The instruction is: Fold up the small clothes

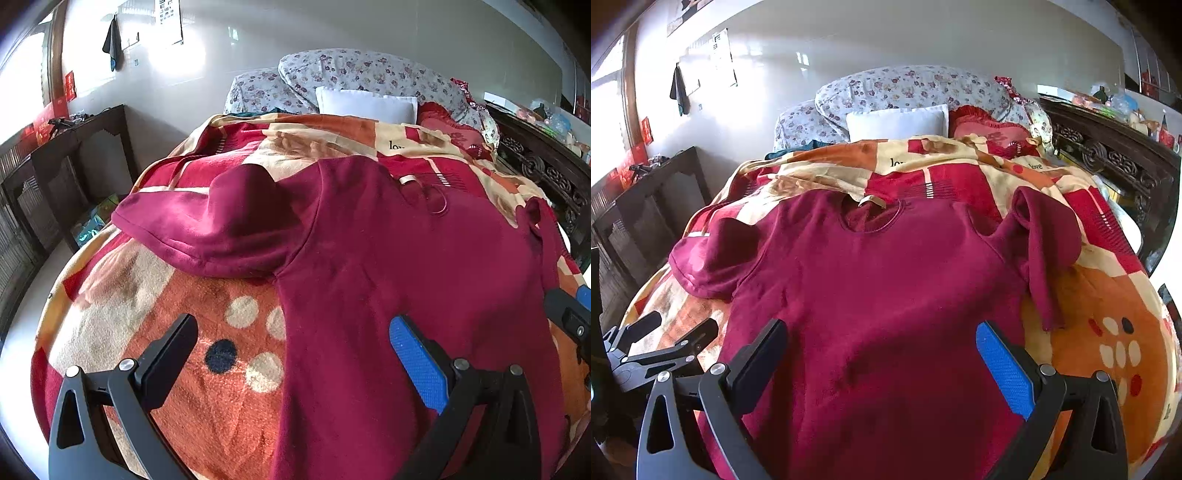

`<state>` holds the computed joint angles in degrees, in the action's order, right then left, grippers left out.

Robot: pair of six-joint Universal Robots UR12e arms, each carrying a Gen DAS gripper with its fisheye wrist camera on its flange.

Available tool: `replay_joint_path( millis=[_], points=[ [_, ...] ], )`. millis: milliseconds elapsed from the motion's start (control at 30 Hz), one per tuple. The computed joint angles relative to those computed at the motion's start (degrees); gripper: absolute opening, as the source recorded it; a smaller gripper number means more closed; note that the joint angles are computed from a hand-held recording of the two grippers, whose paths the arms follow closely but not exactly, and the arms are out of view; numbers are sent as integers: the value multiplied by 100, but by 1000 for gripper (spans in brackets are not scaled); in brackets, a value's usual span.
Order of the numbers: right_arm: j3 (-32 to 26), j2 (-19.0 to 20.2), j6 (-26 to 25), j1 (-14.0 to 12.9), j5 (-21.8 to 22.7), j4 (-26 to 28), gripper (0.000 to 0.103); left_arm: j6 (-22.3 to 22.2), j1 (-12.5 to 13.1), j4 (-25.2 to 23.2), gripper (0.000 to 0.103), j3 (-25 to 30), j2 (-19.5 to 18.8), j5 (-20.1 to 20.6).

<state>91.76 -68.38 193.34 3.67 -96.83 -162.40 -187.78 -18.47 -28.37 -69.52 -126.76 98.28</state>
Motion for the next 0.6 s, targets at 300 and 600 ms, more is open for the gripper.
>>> replay_joint_path(
  millis=[300,600],
  points=[
    [-351,286,50,77,-17,269,103,-37,57,-101,103,142,-114,8],
    [-831,696,-121,160,135,571,103,-120,285,-314,103,391,-271,-68]
  ],
)
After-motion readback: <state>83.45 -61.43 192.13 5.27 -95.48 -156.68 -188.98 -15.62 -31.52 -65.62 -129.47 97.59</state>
